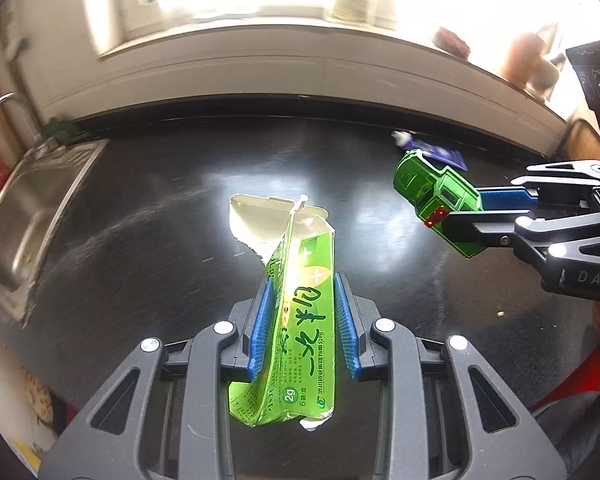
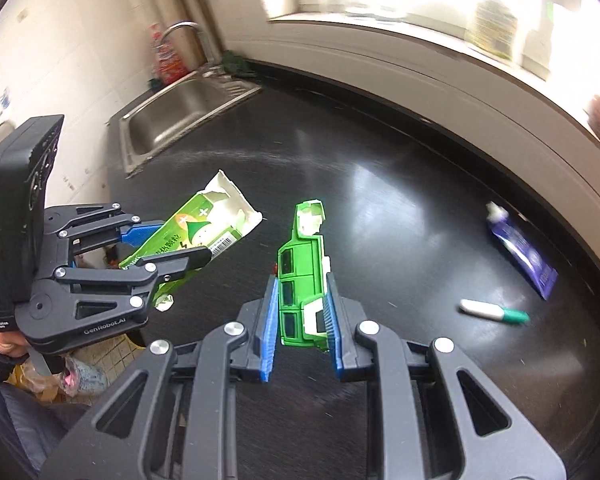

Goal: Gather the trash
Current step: 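Carry the green carton and green holder over the trash bin, then open both tools over the bin, dropping the carton and holder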

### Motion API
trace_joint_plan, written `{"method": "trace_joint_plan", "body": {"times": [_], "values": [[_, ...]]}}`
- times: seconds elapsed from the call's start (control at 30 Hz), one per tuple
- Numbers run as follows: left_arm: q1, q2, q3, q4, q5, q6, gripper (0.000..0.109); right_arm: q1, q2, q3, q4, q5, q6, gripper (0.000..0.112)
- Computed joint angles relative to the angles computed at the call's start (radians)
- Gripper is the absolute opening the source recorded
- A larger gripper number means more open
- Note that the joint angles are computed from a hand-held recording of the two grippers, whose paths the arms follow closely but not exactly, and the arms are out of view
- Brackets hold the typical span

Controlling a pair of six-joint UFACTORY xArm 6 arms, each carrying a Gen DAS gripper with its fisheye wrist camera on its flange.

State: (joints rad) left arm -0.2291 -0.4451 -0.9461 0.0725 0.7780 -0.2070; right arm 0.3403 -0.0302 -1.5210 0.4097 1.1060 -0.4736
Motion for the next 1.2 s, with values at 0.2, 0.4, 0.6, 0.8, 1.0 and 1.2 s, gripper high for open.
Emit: {"method": "trace_joint_plan", "body": {"times": [0.2, 0.4, 0.6, 0.8, 1.0, 1.2], "values": [[0.147, -0.255, 0.162, 0.066, 0.092, -0.066, 0.030, 0.159, 0.091, -0.116, 0.035, 0.034, -0.013, 0.022], [0.315, -0.505, 0.300, 0.101, 0.230, -0.083, 0.030, 0.340, 0.212, -0.259, 0.075, 0.093, -0.020, 0.022], [0.601, -0.761, 0.440, 0.015, 0.401, 0.029, 0.030, 0.506, 0.339, -0.401, 0.100, 0.179, -0.017, 0.022], [0.918, -0.862, 0.546, -0.140, 0.449, 0.256, 0.030, 0.628, 0.463, -0.518, 0.067, 0.232, 0.052, 0.022], [1.114, -0.820, 0.623, -0.239, 0.395, 0.431, 0.030, 0.685, 0.627, -0.703, 0.021, 0.293, 0.136, 0.022], [1.184, -0.778, 0.654, -0.309, 0.347, 0.523, 0.032, 0.713, 0.805, -0.953, -0.010, 0.379, 0.193, 0.022]]}}
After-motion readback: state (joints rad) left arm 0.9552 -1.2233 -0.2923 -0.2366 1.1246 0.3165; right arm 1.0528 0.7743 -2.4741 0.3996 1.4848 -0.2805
